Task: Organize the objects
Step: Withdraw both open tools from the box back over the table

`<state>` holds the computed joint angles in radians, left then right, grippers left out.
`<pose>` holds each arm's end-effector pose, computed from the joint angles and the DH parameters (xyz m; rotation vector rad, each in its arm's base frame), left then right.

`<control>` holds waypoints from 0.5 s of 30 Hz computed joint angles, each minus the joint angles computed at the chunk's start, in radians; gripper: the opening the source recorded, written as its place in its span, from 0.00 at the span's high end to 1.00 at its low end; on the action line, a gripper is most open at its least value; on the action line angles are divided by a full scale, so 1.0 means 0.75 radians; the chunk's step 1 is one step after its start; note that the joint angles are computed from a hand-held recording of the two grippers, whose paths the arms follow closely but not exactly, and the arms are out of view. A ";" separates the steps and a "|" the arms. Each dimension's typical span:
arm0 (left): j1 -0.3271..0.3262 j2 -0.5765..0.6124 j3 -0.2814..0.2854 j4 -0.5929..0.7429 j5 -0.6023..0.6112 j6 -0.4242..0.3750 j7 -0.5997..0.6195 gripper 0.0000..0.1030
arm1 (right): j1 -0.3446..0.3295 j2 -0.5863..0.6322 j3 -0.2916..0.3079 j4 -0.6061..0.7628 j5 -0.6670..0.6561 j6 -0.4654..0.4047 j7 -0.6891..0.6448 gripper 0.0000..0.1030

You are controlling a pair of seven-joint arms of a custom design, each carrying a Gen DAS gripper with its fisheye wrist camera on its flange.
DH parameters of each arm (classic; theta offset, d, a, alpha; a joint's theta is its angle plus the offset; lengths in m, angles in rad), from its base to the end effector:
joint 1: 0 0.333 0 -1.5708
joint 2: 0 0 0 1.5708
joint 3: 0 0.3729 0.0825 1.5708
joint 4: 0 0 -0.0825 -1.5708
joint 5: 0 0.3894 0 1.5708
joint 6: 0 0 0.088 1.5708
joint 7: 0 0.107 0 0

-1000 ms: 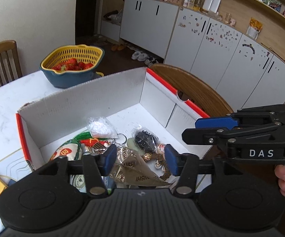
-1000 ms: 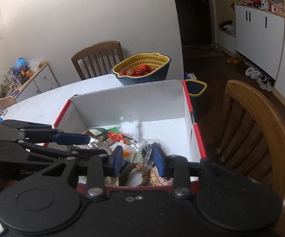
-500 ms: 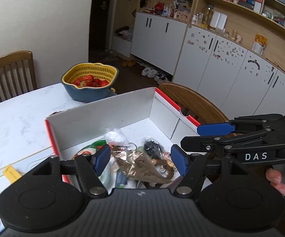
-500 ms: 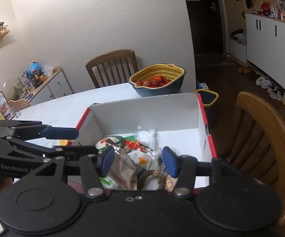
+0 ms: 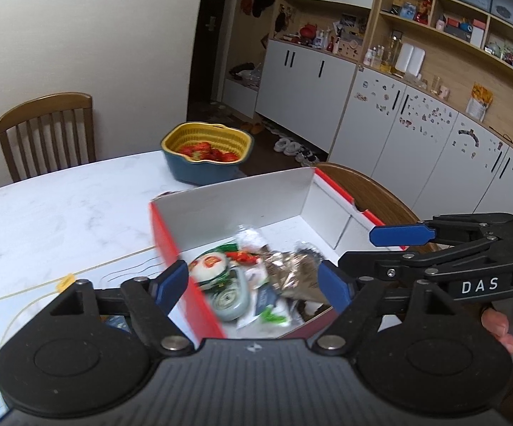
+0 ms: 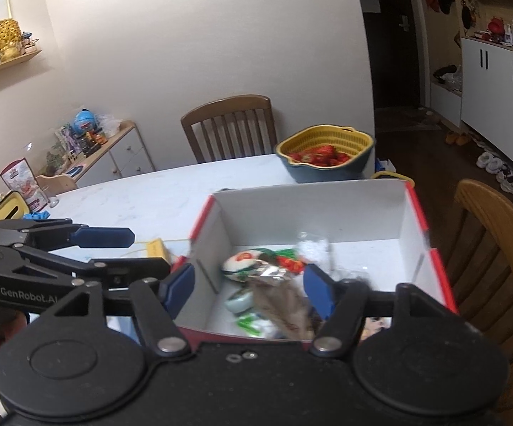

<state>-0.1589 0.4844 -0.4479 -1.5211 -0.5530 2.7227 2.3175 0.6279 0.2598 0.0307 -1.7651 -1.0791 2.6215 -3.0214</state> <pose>0.6766 -0.3535 0.5312 -1.0127 2.4948 -1.2993 0.5339 0.4362 0.5257 -1.4217 1.7889 -0.6344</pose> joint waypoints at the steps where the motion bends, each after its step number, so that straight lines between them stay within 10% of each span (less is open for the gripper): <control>1: 0.021 -0.006 -0.008 -0.009 -0.015 -0.005 0.015 0.19 | 0.007 0.016 0.004 0.026 0.005 -0.016 -0.004 0.30; 15: 0.179 -0.046 0.030 -0.044 -0.179 -0.106 0.198 0.08 | 0.170 0.283 -0.053 0.432 0.170 -0.159 -0.141 0.15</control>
